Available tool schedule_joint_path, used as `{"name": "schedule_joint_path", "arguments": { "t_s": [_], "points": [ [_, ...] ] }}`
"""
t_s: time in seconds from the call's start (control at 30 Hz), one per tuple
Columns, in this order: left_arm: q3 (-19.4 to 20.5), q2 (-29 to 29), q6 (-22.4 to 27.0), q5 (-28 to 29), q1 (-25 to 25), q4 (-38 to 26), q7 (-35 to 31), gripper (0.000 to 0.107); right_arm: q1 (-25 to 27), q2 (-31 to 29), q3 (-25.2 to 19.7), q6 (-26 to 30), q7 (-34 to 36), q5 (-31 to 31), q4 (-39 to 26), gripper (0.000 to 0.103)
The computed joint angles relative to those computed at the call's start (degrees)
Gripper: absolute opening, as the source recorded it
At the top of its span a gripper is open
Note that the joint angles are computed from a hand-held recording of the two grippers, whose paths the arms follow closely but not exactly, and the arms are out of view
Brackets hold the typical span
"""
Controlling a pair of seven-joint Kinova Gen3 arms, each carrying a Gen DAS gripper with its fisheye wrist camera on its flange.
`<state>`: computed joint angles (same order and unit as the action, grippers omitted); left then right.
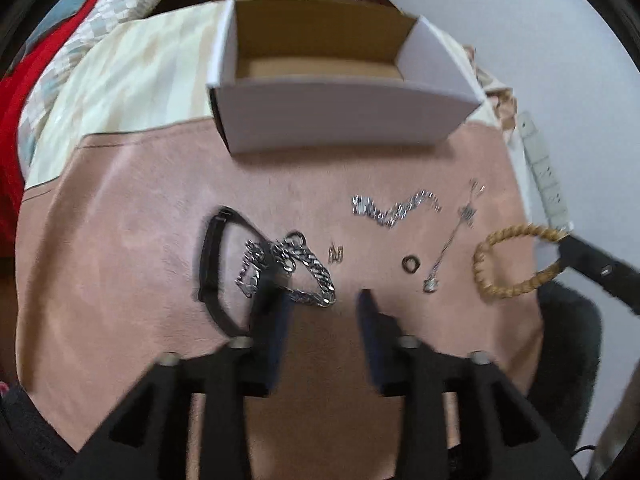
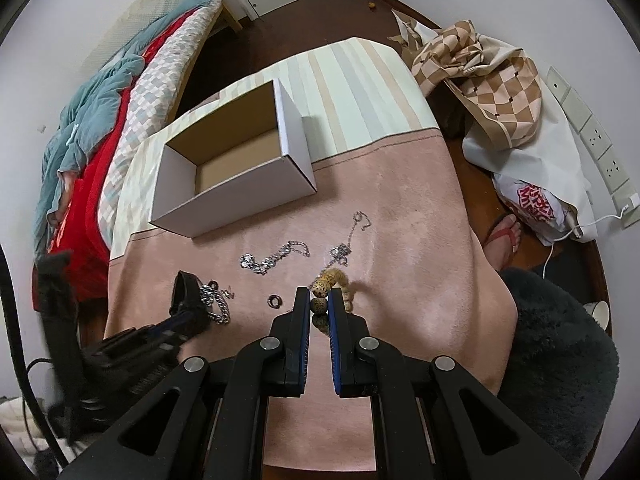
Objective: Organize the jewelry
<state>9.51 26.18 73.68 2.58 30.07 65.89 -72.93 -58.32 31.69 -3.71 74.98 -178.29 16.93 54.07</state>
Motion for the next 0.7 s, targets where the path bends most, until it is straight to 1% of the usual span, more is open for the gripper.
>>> {"name": "schedule_joint_path", "arguments": {
  "t_s": [0.03,0.13,0.2,0.3,0.33,0.37,0.4,0.43,0.53,0.63,0.7],
  "points": [
    [0.15,0.45,0.10,-0.20,0.30,-0.16,-0.26,0.038,0.06,-0.11,-0.02,-0.06,-0.19,-0.13,0.38,0.009],
    [-0.53,2.53,2.29,-3.57,2.84,-2.35,0.12,0.038,0.22,-0.65,-0.05,-0.33,-1.23,-0.32,1.85,0.009],
    [-0.86,2.68,1.77,-5.53,4.13,-2.44,-0.39,0.040,0.42,-1.03,-0.16,-0.53,-1.74,-0.36,2.76,0.009],
    [-1.46,2.65,0.53,-9.27,6.57,-1.91,-1.01,0.039,0.74,-1.28,-0.35,-0.51,-2.03,-0.28,3.38,0.009],
    [-1.53,2.74,0.25,-10.15,7.12,-1.90,-1.24,0.035,0.81,-1.27,-0.42,-0.53,-2.10,-0.28,3.45,0.009],
    [-1.31,2.54,-0.55,-10.14,7.11,-1.53,-1.72,0.027,0.91,-1.26,-0.49,-0.58,-2.13,-0.30,3.55,0.009],
    [-1.34,2.48,-0.66,-10.16,7.19,-1.57,-2.00,0.005,0.94,-1.23,-0.53,-0.62,-2.20,-0.30,3.58,0.009],
    [-0.93,2.64,-0.26,-9.24,6.61,-1.91,-2.27,0.000,0.97,-1.23,-0.58,-0.69,-2.26,-0.32,3.65,0.009],
    [0.05,2.15,-0.61,-3.66,3.29,-1.10,-2.40,0.000,1.05,-1.16,-0.70,-0.93,-2.20,-0.40,3.62,0.009],
    [1.02,-0.99,-3.06,2.07,-0.79,1.92,-2.89,0.000,0.89,-1.18,-0.59,-0.72,-2.16,-0.14,3.19,0.009],
    [1.18,-3.55,-4.65,4.46,-2.37,3.93,-3.35,0.000,0.66,-1.30,-0.45,-0.46,-2.13,0.25,2.79,0.009]
  ]
}}
